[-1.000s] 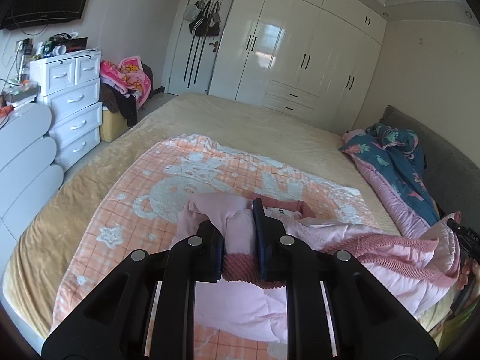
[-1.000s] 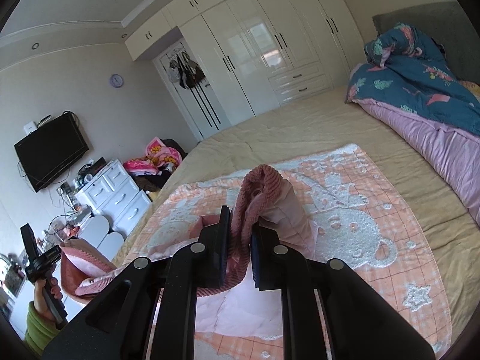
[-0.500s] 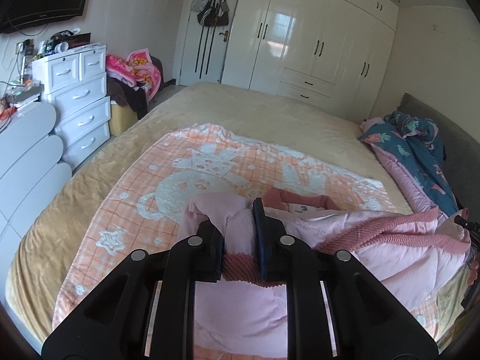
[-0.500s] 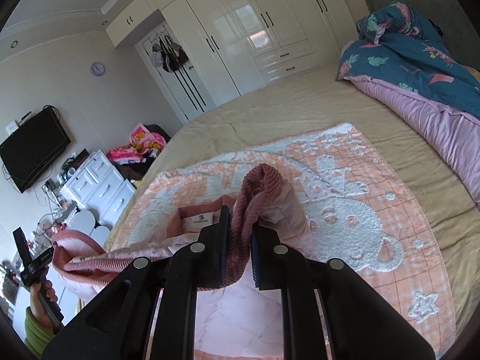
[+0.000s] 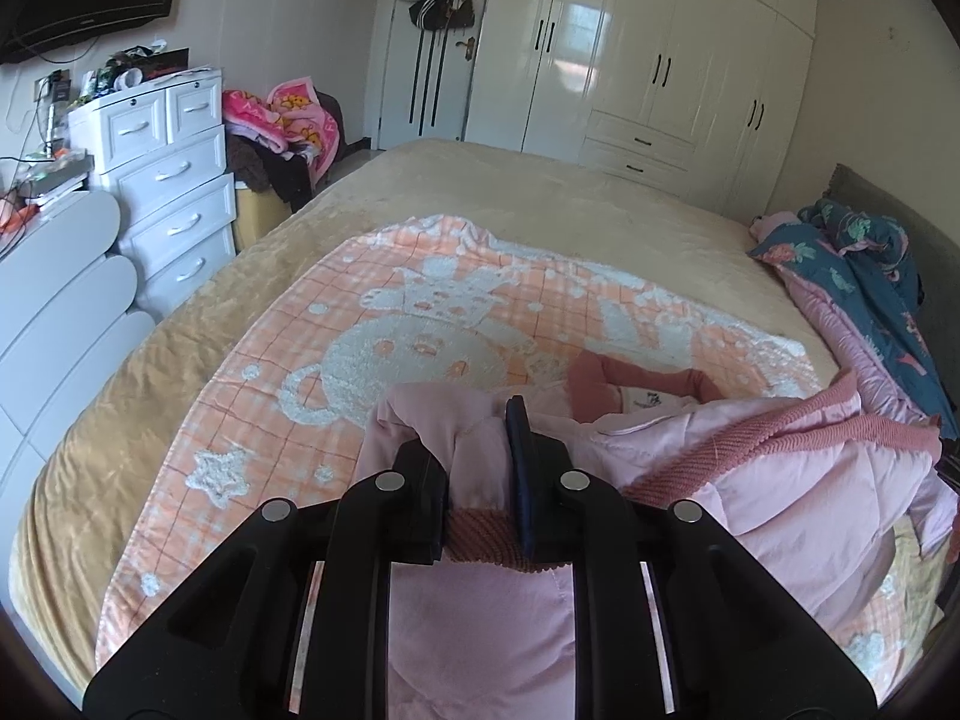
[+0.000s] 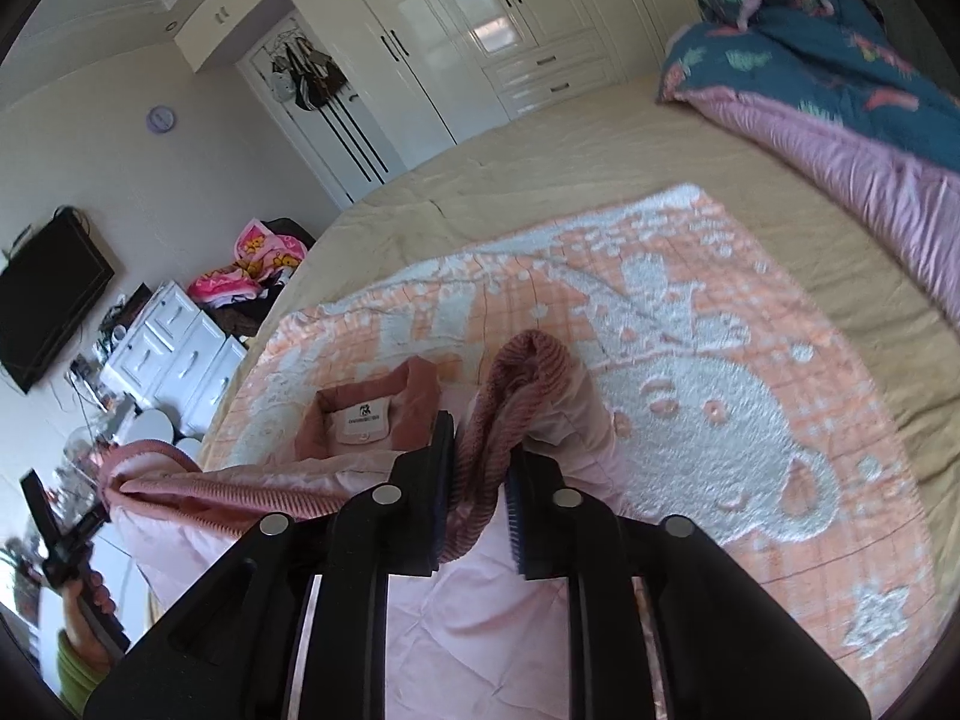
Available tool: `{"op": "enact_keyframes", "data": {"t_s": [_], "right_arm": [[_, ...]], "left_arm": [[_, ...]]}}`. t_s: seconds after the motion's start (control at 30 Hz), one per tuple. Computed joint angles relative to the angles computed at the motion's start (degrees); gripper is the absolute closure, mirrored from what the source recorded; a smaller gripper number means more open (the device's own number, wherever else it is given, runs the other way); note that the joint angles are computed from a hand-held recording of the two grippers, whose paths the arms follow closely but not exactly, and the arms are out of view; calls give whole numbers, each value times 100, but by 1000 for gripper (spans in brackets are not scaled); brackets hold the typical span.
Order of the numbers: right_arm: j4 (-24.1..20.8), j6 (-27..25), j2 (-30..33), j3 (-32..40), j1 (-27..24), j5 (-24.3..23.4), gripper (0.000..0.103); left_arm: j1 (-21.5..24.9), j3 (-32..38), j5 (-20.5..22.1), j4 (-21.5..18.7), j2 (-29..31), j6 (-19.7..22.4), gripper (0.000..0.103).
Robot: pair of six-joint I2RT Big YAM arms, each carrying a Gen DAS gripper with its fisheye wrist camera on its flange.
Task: Fold large clothes
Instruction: 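Lower the hem onto the collar and open both tools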
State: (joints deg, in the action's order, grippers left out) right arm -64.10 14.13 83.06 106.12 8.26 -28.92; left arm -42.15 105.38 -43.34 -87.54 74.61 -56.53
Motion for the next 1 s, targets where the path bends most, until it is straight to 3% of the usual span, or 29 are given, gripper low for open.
{"op": "enact_keyframes", "data": {"t_s": [0.07,0.1,0.13,0.2,0.33,0.63,0.83,0.93,1.0], "right_arm": [[74,116,26,-98,-42,-194,80],[133,151,19,-154,-64,-271,72],[225,209,-13,-230,-84,-328,56],[452,340,-97,-407,-137,-464,36],[680,244,-280,-732,-137,-449,32],[590,-566,-643,-1554,336,709,26],[741,-846,-902,-2003,539,1165,22],[710,-815,-957,-2008,540,1117,22],[663,-806,-1009,-1981,510,1017,22]], "left_arm": [[32,-42,32,-1,21,12,93],[42,-61,39,6,26,15,93],[61,-92,65,30,24,35,93],[86,-131,78,54,27,64,93],[148,-228,155,201,14,149,93],[294,-364,278,347,98,177,92],[190,-329,267,426,34,123,81],[126,-280,323,525,-11,133,69],[41,-229,287,624,-44,190,36]]}}
